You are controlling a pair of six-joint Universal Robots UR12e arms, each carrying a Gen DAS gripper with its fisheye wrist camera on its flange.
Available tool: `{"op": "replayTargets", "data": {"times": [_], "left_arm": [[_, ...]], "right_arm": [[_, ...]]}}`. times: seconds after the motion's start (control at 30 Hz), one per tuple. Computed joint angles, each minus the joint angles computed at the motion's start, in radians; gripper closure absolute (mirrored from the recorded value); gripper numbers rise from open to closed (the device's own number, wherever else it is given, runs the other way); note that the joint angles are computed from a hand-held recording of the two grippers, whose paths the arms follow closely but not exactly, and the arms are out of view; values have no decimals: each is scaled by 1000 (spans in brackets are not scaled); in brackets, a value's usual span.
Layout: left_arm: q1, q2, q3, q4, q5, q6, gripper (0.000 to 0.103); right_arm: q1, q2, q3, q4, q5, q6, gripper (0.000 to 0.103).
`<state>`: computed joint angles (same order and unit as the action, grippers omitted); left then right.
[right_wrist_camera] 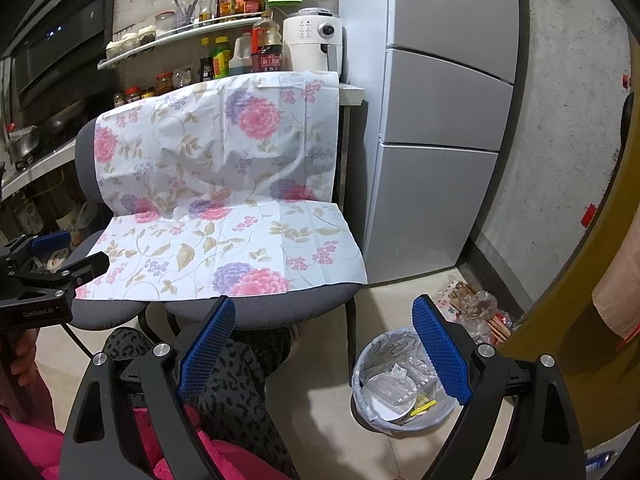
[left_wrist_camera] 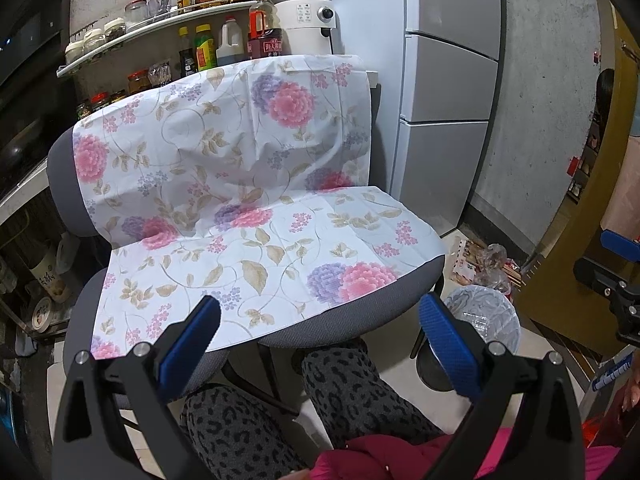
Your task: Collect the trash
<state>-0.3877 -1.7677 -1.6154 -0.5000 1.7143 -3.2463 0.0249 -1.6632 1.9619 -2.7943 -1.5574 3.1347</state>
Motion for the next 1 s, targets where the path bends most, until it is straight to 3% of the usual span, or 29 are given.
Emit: {"op": "replayTargets", "data": {"times": [0.73,1.0], "left_arm": [[-2,1,-5,24,13,-3,7],[35,-1,-17,5,28,-92,7]], "right_arm": [[-6,3,-2,1,11,-3,13],[22,94,-71,13,68,-44,13]]}}
